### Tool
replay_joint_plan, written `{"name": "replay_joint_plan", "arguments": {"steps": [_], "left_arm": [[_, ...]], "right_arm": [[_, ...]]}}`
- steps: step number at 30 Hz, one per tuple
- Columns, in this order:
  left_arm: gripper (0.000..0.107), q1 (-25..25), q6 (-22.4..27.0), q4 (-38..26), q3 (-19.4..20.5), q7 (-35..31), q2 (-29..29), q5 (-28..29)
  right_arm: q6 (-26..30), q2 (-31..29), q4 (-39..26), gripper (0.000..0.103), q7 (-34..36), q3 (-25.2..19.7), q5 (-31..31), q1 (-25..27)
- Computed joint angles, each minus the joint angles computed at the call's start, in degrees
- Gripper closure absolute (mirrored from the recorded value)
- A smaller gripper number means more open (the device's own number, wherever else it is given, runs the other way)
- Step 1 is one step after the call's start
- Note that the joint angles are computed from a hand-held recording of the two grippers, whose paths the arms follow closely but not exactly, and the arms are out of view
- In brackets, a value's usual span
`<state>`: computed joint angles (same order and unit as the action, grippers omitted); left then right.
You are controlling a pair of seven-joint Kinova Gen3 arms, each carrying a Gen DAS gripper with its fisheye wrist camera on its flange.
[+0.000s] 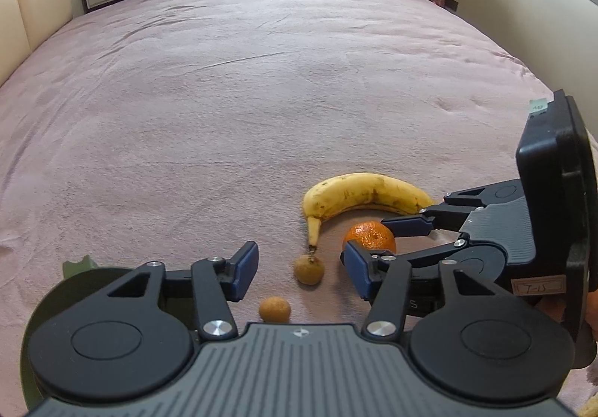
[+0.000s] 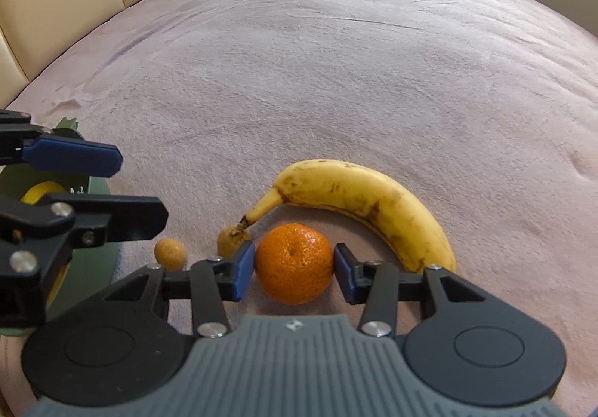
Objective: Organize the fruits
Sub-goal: 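Move back to the pile and grasp the last mandarin with the right tool, then grasp the banana by its stem end with the left tool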
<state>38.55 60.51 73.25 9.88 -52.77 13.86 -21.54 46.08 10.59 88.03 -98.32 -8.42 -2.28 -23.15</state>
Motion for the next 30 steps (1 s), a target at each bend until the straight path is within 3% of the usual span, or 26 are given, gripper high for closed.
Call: {"name": "replay_joint_plan", "arguments": {"steps": [12,19,26,30], "left_arm": [[0.064,0.33,-1.45,-1.75,-0.39,-1.61,3.61,2.20],[0.067,1.89,-2.78,-2.85,-2.40,0.32,7.08,0.98],[0.073,2.75,-2.40,-3.69,-4.04,1.01,10.13,0.11],[0.088,2.80,-1.66,-4.11,-4.43,1.31,10.99,0.40]], "right_arm": [[8.74,-5.66,0.07,0.059,-2.79,0.72,5.08,0.36],[8.41,-7.38,3.69,0.059,-10.68,0.56,7.41,1.38],[8.22,-7.24,4.76,0.059,-11.60,-0.14,8.08,1.05],[7.99,-7.62,5.61,0.059,-13.61,-0.22,8.44,0.80]]}}
